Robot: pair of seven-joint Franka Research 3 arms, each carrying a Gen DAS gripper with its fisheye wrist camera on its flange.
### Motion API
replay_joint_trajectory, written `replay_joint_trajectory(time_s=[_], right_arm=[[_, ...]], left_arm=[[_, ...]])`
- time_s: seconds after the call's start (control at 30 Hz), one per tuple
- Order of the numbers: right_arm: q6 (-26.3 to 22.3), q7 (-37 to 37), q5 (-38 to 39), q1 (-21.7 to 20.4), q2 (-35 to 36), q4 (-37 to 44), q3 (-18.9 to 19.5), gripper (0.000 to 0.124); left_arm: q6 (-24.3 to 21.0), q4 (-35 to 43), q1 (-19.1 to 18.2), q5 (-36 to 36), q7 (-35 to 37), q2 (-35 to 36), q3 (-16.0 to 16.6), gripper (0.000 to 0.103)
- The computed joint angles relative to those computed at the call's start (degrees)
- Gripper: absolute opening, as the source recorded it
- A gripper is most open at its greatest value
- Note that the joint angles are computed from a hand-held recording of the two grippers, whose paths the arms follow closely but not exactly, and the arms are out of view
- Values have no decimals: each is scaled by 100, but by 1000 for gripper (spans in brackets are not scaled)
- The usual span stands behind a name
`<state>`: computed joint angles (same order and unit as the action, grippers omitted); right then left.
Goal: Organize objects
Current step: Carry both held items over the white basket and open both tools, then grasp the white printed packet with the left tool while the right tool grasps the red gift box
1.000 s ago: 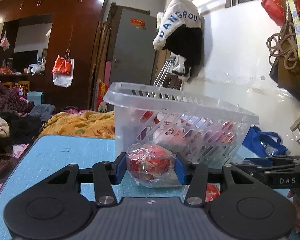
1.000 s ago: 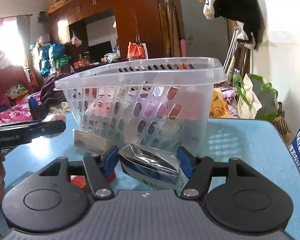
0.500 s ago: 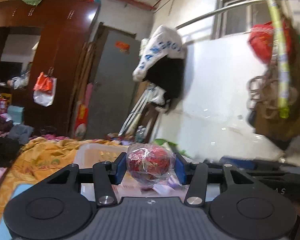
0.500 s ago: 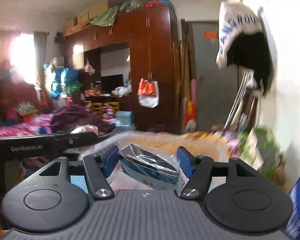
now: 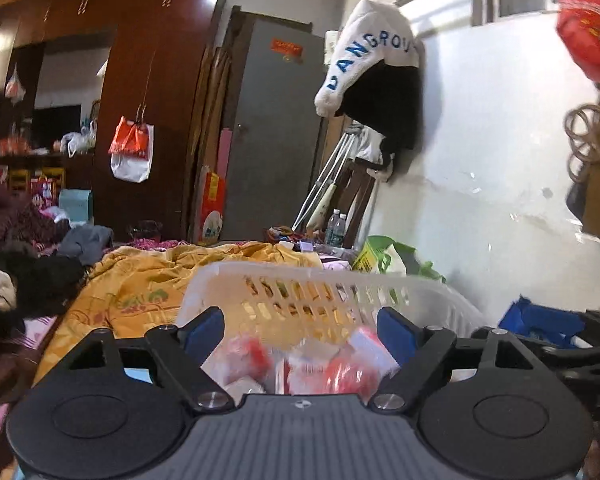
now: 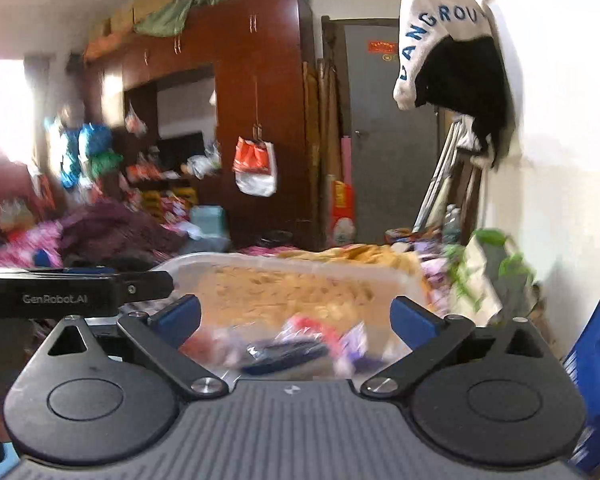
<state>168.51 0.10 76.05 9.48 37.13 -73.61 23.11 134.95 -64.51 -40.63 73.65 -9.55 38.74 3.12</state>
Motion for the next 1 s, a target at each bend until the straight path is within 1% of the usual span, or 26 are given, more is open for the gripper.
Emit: replay_joint_trajectory(time_s=[0.07, 0.1, 0.13, 0.17, 0.23, 0.27, 0.37, 0.5, 0.57, 0.6, 0.67, 0.7, 0.77, 0.8, 0.87, 0.93, 1.0], right_arm=[[-214, -661, 548, -348, -304, -605, 240, 103], [-292, -667, 556, -334, -422, -852, 158, 103], [-373, -468, 375, -240, -496, -1040, 2, 103], [-476, -143, 99, -93, -525, -1184, -189, 103], [-723, 558, -582, 194, -451, -1211, -515, 103], [-823, 774, -851, 279, -384, -1181, -588, 103], [-886, 1343, -1737, 560, -178, -1007, -780, 103], [-978, 2017, -2542, 724, -9, -807, -866, 103], [-860, 2194, -2728, 707, 23, -785, -793, 98], [-698, 2156, -2740, 658, -11, -906, -697, 95], [-749, 2404, -3051, 695, 25, -854, -752, 84], [-767, 2354, -3019, 569, 0, -939, -632, 77], [-652, 2221, -2945, 410, -24, -1009, -466, 77], [-501, 2069, -2827, 300, -40, -1070, -343, 76], [-375, 1822, -2504, 16, -56, -1128, -112, 76], [-318, 1915, -2329, -85, 8, -1031, -131, 76], [-319, 1917, -2119, -243, 49, -964, -72, 77]], left_arm=[[-254, -514, -271, 396, -311, -292, 107, 88], [-460, -652, -363, 570, -420, -354, 93, 90], [-685, -841, -441, 695, -539, -447, 60, 93], [-823, -956, -449, 748, -593, -493, 2, 93], [-962, -1190, -395, 816, -829, -586, -125, 93], [-939, -1284, -319, 804, -882, -625, -210, 93], [-784, -1516, -68, 769, -1041, -712, -414, 93], [-695, -1743, 126, 682, -1179, -775, -539, 93], [-680, -1830, 173, 705, -1286, -793, -569, 93], [-732, -1848, 176, 691, -1292, -785, -587, 93], [-816, -1781, 176, 631, -1200, -705, -626, 93], [-816, -1731, 173, 618, -1133, -655, -634, 93], [-767, -1682, 163, 596, -1060, -592, -637, 93], [-730, -1617, 164, 545, -995, -537, -648, 93], [-621, -1443, 168, 417, -751, -413, -656, 93], [-644, -1137, 119, 243, -427, -211, -634, 93], [-737, -708, 57, -26, -55, 62, -589, 93]])
